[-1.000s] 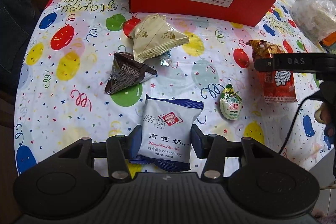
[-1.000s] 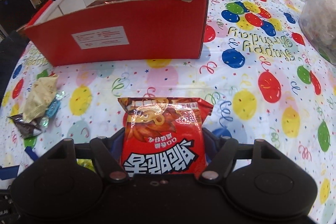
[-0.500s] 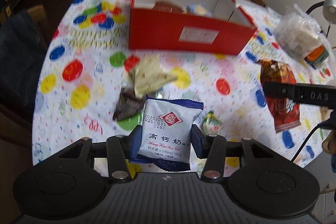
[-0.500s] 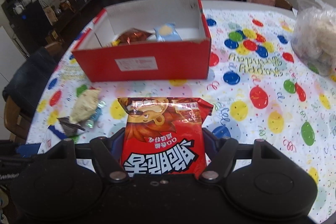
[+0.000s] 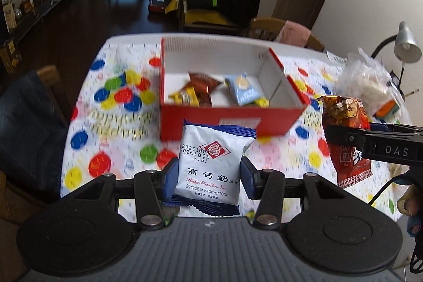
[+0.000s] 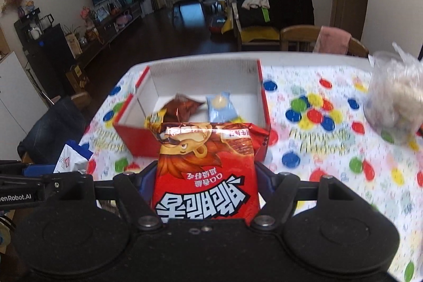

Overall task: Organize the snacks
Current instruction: 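Carry the white packet with the left tool while the right tool carries the red bag into the box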

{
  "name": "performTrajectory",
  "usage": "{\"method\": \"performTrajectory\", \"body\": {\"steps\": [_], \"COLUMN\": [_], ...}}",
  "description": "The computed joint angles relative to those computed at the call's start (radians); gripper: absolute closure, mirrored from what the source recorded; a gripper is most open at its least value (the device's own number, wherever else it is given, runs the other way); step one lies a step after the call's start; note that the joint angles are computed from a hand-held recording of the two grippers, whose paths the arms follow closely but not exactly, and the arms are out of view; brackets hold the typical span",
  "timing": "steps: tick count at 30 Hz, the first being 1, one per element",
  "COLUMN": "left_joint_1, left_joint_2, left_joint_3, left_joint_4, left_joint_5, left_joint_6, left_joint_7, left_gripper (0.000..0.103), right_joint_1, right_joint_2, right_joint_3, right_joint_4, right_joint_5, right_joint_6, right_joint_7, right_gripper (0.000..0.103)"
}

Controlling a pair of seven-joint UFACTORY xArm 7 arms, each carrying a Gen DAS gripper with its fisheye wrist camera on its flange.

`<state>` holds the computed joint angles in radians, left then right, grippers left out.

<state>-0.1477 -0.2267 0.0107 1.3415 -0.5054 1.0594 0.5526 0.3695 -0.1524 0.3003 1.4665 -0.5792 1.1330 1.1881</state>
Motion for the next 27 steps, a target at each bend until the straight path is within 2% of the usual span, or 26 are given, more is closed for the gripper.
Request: {"method": "performTrajectory", "body": {"steps": [10,21,27], "left_joint_1": [-0.018,-0.064,-0.097], "left_joint_2": [0.192,0.462,0.603], "left_joint_3": [-0.073,-0.122,-0.122], "left_joint_4": [0.216,0.519,0.691], "left_joint_5": [0.099,0.295,0.373], "left_joint_6": [-0.05,-0.019,0.043], "left_joint_7": [-0.127,-0.341,-0.42], "left_gripper": [0.055,0.055,0.055], "right_joint_1": [-0.04,-0.074,-0.068], "right_joint_2": [0.098,0.284,0.386], "right_joint_3": [-0.083,-0.19,-0.229], "right_joint_4": [0.103,0.271,0.356], "right_joint_5": [0.018,0.14,0.18], "right_joint_6": [-0.081,-0.137,-0.135], "right_joint_7": [-0.166,-0.343,-0.419], "right_gripper": [0.031,0.031,0.031]}}
